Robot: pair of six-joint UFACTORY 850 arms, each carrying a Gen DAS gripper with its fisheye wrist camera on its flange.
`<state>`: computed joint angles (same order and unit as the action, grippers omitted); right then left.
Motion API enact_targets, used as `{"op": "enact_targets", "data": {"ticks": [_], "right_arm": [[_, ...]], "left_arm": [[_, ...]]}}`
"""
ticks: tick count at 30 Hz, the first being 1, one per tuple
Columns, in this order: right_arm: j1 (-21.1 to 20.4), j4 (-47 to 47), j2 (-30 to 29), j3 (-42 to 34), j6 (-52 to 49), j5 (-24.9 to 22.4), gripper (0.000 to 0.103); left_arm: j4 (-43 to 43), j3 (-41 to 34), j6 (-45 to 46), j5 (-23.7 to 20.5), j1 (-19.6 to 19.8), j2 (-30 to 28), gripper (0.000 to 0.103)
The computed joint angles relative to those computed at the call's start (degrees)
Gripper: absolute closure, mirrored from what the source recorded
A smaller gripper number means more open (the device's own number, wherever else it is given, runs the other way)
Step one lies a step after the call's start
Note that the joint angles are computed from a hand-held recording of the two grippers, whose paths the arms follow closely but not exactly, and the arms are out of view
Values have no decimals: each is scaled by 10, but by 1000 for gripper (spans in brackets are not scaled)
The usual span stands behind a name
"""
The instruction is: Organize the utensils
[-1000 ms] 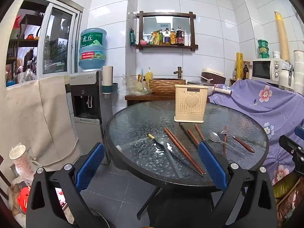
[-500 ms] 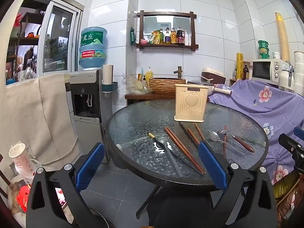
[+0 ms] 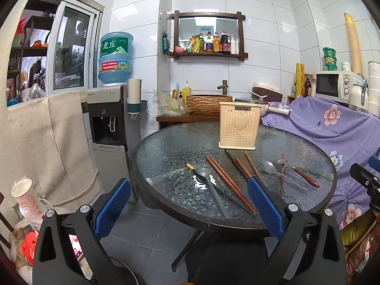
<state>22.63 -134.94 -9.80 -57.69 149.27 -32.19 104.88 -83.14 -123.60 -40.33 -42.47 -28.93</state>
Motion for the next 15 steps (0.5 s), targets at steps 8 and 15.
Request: {"op": "enact_targets", "data": {"ticks": [8,15], "right_arm": [[0,-1,-1,-1,2,1,5],[0,1,-1,-2,0,1,5]], "left_arm": [[5,4,-15,19,5,4,6],[7,6,-15,16,5,6,6]]}}
